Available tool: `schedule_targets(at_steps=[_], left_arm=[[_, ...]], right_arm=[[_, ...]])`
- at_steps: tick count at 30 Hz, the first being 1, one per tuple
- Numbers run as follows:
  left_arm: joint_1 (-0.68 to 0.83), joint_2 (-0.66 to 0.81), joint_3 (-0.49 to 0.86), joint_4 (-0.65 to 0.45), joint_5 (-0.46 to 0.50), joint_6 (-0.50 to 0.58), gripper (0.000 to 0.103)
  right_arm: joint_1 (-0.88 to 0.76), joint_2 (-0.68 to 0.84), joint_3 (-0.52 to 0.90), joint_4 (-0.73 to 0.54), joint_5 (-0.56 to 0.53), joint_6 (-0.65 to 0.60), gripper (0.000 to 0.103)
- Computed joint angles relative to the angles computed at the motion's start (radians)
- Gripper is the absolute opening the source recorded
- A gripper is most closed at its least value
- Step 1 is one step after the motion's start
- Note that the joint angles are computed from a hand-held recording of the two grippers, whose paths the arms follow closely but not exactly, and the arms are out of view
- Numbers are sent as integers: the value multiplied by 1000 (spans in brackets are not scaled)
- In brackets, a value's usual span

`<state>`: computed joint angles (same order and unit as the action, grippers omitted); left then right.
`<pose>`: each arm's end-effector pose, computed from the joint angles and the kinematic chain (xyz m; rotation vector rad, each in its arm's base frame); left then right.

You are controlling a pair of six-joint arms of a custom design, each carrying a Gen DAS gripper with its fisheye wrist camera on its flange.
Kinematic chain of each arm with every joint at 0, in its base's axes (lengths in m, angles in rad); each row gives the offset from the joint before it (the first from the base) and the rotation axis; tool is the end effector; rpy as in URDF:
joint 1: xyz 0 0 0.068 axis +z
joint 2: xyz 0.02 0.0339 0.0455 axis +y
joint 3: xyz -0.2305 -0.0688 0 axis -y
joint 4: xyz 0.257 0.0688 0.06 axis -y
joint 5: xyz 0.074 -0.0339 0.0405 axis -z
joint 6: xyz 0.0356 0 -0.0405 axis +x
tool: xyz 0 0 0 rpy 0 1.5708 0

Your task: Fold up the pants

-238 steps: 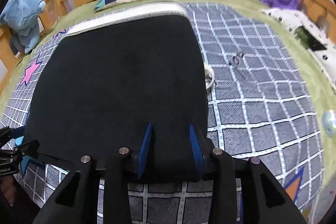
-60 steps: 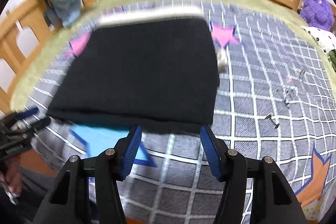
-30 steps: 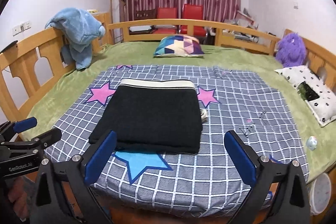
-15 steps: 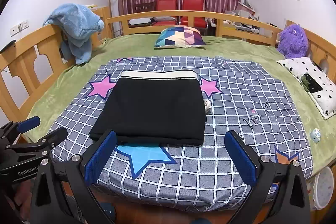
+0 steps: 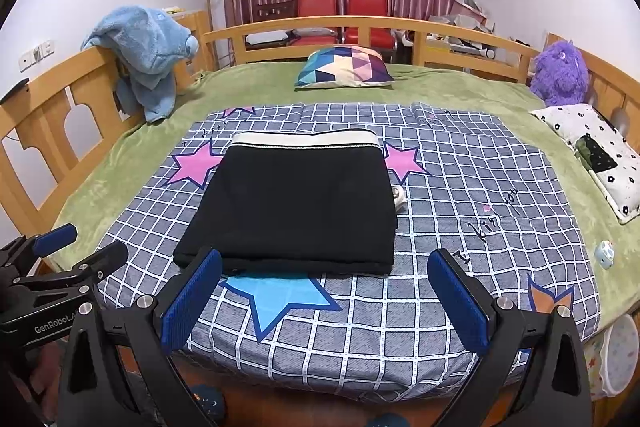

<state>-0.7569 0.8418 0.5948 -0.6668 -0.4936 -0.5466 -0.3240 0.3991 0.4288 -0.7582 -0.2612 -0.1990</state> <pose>0.1531 -0.1214 0.1973 0.0456 2.3420 -0.0151 0.1391 -0.0370 0.1985 0.0085 2.2695 0.0251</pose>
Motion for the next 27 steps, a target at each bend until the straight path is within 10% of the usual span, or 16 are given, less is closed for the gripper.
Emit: schedule_targets(at_steps=[27], left_arm=[[-23, 11, 6, -2, -11, -20, 90]], right_arm=[[22, -25, -1, -10, 35, 11, 101]])
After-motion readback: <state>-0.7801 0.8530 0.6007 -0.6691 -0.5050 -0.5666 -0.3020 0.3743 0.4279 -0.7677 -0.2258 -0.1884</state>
